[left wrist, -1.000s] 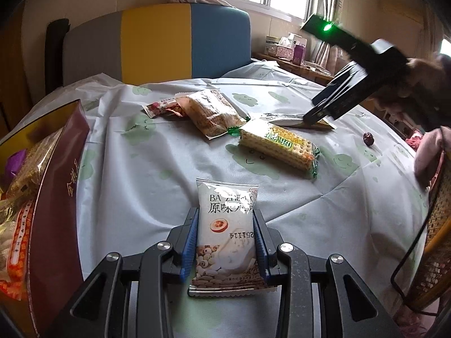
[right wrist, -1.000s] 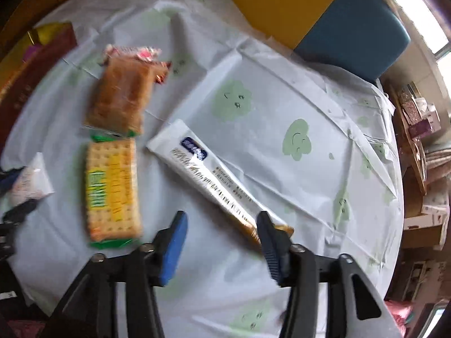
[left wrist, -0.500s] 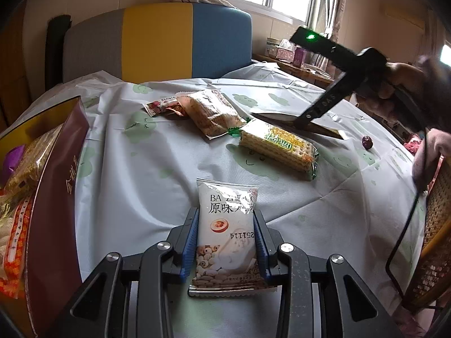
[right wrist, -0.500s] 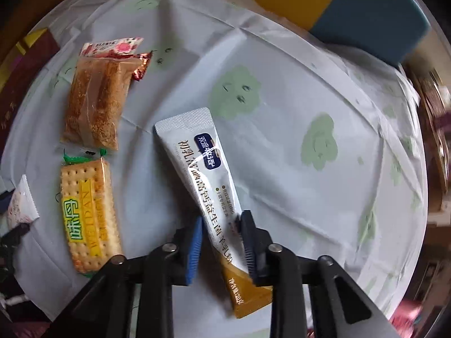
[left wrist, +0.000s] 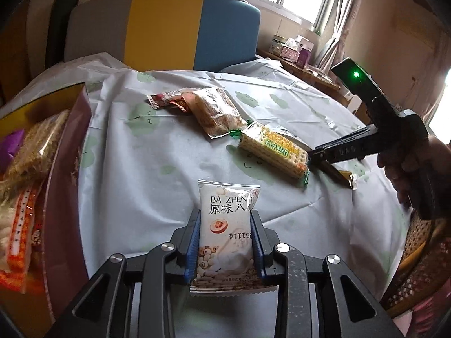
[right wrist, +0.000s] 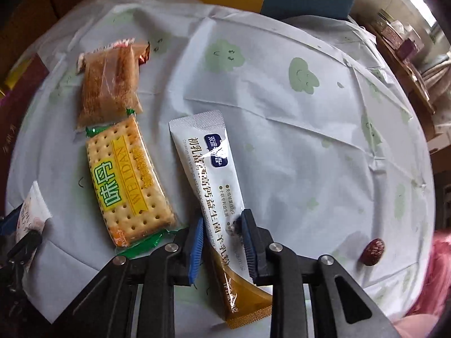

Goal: Organize snacks
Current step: 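Carry the BA ZHEN packet into the gold tray and open the left tool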

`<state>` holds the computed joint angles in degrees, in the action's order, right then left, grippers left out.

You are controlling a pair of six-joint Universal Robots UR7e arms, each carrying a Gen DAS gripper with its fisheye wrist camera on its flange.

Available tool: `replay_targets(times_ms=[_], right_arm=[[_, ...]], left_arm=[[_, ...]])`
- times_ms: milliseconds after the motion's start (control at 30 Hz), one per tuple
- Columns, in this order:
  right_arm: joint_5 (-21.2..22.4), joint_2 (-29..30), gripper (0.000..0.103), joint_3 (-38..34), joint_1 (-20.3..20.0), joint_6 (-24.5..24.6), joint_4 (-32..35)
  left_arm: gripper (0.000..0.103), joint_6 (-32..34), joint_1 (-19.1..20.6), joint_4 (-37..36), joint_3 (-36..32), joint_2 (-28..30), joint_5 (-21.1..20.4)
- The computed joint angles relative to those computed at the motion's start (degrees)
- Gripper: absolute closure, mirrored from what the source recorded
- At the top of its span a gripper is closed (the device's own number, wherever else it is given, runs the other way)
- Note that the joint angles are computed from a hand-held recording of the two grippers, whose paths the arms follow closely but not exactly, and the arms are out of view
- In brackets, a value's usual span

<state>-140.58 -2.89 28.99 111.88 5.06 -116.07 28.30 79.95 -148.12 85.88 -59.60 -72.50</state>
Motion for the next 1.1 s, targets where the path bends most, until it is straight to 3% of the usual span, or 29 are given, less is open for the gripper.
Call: replay_targets(times_ms=[133, 367, 600, 767, 933, 1100], right_arm=[[3.4, -5.6, 0.069, 9.2, -1.7, -1.1, -5.7], [-0.7, -3.4, 0.071, 7.0, -0.9, -5.1, -5.3], [-0.6, -5.0, 0.070, 9.7, -0.7, -4.6, -5.9], [0.2, -3.3, 0.070, 6.5, -0.8, -3.2, -4.5], [-2.8, -2.4, 0.071, 6.4, -0.5, -8.2, -6.8], [-3.4, -2.3, 0.072, 6.7, -0.5, -9.0, -7.6]], left_arm=[[0.071, 0.5, -1.2, -1.5, 1.8, -1.6, 0.1], [0.070, -1.1, -2.5, -3.1, 3.4, -3.9, 1.9], [0.070, -4.2, -3.0, -4.0, 3.6, -6.6, 3.5], [0.070, -6.4, -2.1, -4.8, 1.2, -8.0, 3.9], [0.070, -11.3, 0.5, -4.6, -2.8, -7.8, 6.2], [0.070, -18.3, 3.1, -1.3, -6.5, -7.1, 6.2]])
